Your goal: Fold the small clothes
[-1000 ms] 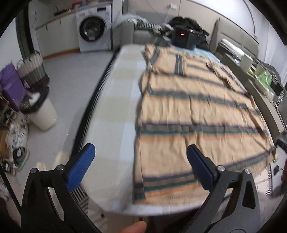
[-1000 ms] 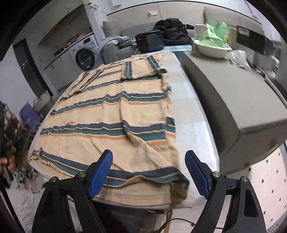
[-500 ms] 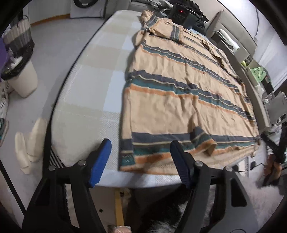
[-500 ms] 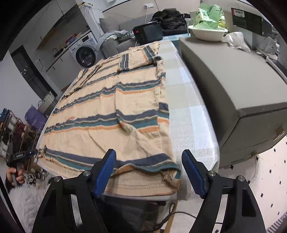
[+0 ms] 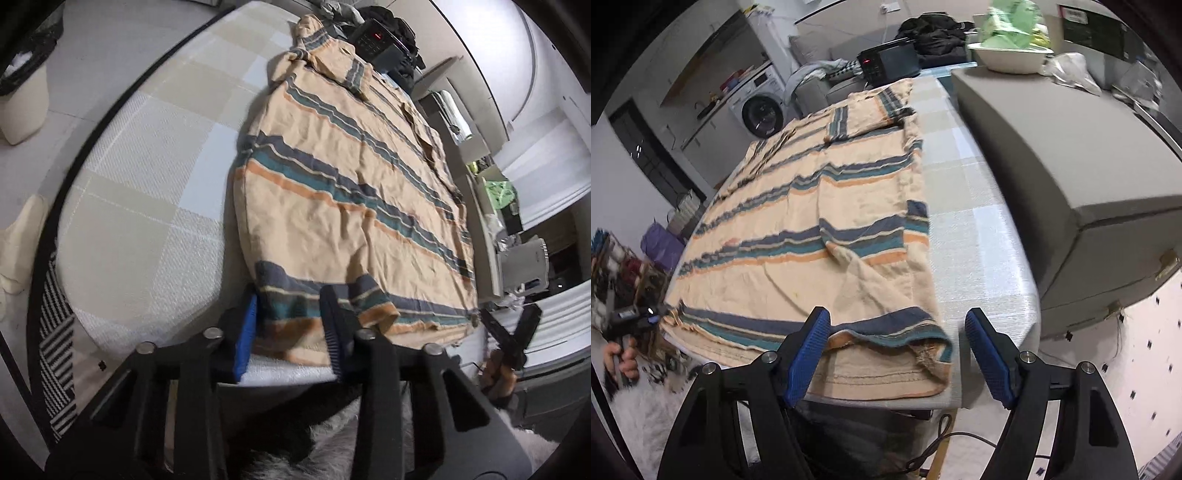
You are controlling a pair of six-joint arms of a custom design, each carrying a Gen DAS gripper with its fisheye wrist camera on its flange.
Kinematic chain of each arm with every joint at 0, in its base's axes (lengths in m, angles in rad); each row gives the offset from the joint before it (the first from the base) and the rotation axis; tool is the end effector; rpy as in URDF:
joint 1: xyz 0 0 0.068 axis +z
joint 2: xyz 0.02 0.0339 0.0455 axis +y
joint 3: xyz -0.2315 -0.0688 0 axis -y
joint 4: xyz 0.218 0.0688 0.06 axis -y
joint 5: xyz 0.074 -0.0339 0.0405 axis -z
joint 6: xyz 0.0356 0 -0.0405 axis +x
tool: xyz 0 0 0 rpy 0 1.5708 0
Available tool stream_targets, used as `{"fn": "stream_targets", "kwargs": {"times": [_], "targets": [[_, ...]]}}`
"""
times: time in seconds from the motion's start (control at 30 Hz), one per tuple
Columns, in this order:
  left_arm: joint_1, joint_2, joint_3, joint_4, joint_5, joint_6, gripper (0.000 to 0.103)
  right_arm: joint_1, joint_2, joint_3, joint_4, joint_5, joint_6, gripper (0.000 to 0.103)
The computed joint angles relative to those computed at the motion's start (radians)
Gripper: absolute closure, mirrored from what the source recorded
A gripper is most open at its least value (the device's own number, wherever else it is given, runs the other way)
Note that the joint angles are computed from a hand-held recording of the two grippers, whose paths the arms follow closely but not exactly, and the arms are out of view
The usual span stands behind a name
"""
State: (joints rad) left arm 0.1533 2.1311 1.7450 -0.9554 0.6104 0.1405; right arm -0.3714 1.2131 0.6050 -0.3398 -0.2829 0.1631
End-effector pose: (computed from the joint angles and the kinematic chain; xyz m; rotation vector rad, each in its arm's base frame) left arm 0.3896 0.0395 0.1826 0.0813 2.7203 -0.8018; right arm 0.2042 -0.0689 0.1672 0.5457 2.4241 0.2685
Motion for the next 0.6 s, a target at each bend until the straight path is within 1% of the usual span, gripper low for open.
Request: {"fn": "stream_targets", "kwargs": {"times": [0.07, 0.1, 0.13, 0.2, 0.27, 0.3, 0.37, 0.4, 0.43, 0.47, 0.5, 0.6], "targets": [[0.0, 0.004, -0.005, 0.019, 0.001, -0.01, 0.096, -0.056, -0.014, 0.002, -0.027, -0.051, 0.001, 0.025], [0.0, 0.001, -0.011, 0.032, 0.005, -0.017, 0.097, -0.086, -0.021, 0.003, -0.045, -0.081, -0.006, 0.025], [-0.001, -0.005, -0.022, 0.048, 0.004, -0.021, 0.097, -0.096, -0.028, 0.001, -0.056, -0.079, -0.01, 0.025], [-0.002, -0.017, -0.035, 0.067, 0.003, -0.022, 0.098, -0.085, -0.037, -0.003, -0.064, -0.027, -0.016, 0.025], [0.003, -0.018, -0.032, 0.065, 0.01, -0.015, 0.098, -0.062, -0.052, -0.021, -0.047, -0.024, -0.034, 0.029], [0.005, -0.02, -0.03, 0.066, 0.005, -0.015, 0.098, -0.035, -0.051, -0.022, -0.042, -0.018, -0.05, 0.035], [0.009, -0.014, -0.02, 0.058, 0.005, -0.006, 0.098, 0.029, -0.027, -0.01, -0.044, 0.048, -0.068, 0.047], [0.011, -0.013, -0.019, 0.057, 0.004, -0.005, 0.098, 0.07, -0.012, 0.0, -0.048, 0.095, -0.072, 0.07], [0.01, -0.01, -0.014, 0.055, -0.001, -0.005, 0.098, 0.115, 0.001, 0.01, -0.052, 0.157, -0.075, 0.091], [0.011, -0.016, -0.024, 0.061, -0.007, -0.002, 0.098, 0.165, 0.007, 0.02, -0.062, 0.244, -0.085, 0.093], [0.011, -0.017, -0.024, 0.063, -0.012, 0.0, 0.098, 0.196, 0.005, 0.028, -0.074, 0.281, -0.089, 0.097], [0.016, -0.02, -0.027, 0.066, -0.022, 0.004, 0.097, 0.288, -0.077, 0.032, -0.147, 0.348, -0.143, 0.098]]}}
